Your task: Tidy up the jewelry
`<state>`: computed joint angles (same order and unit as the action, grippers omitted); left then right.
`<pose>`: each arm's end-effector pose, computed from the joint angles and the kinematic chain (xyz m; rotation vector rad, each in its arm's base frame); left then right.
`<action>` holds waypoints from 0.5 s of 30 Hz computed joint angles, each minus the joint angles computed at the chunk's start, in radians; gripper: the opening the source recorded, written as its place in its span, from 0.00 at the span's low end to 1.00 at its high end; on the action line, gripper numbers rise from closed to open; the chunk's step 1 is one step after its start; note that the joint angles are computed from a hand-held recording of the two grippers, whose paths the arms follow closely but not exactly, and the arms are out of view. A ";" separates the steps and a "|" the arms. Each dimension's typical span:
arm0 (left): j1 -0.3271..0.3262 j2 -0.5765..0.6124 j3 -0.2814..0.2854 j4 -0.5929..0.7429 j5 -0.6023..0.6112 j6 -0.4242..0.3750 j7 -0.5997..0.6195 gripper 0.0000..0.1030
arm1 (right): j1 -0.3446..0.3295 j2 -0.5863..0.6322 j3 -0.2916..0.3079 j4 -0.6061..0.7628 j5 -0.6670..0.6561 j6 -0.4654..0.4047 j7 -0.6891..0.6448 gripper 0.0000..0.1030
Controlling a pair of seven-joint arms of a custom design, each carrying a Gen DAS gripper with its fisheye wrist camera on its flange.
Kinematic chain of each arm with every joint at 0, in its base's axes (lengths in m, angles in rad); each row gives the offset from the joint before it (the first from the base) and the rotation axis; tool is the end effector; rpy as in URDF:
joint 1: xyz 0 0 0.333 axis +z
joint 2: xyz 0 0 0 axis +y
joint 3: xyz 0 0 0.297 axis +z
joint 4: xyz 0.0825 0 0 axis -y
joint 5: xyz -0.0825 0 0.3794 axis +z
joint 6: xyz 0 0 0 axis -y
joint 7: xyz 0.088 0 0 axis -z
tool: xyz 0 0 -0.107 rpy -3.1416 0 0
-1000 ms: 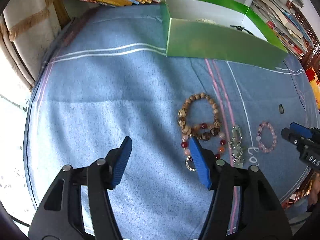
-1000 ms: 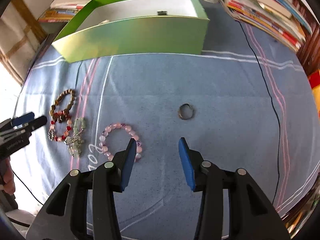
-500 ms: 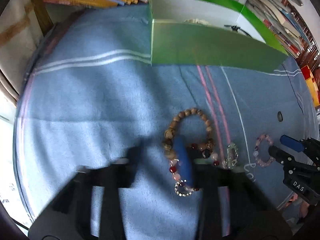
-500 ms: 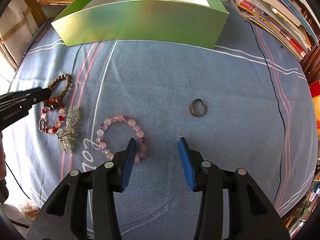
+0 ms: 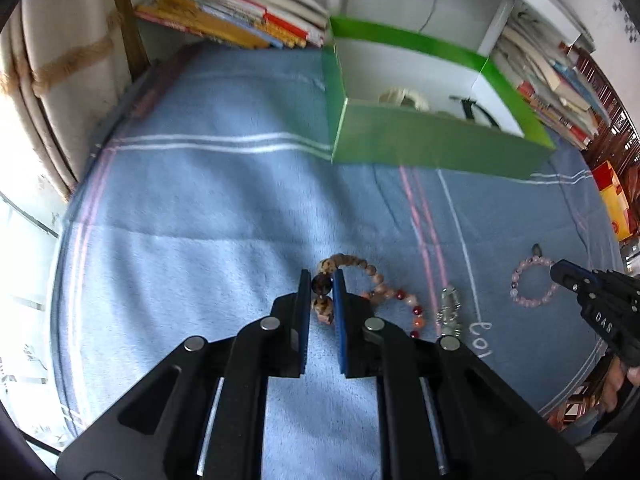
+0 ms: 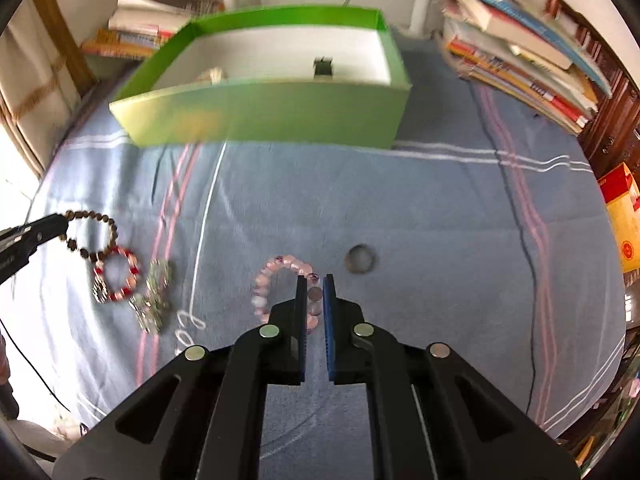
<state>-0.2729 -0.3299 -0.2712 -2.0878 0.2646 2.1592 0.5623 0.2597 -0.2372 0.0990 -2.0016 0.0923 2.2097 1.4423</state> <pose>0.4221 -0.2604 0.5829 -2.2628 1.5716 -0.5324 0.4884 0.1912 0.5898 -2.3200 1.4536 -0.3170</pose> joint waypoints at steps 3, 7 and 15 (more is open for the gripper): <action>-0.008 -0.031 -0.001 -0.005 -0.008 0.007 0.007 0.11 | 0.006 0.003 -0.009 0.029 0.037 0.000 -0.016 0.08; -0.012 -0.017 -0.010 0.026 0.006 0.010 0.033 0.11 | 0.012 -0.008 -0.014 0.031 0.090 -0.002 -0.035 0.08; -0.003 -0.028 -0.013 0.012 0.012 -0.081 -0.016 0.35 | -0.001 0.007 0.003 0.035 -0.004 -0.027 0.051 0.24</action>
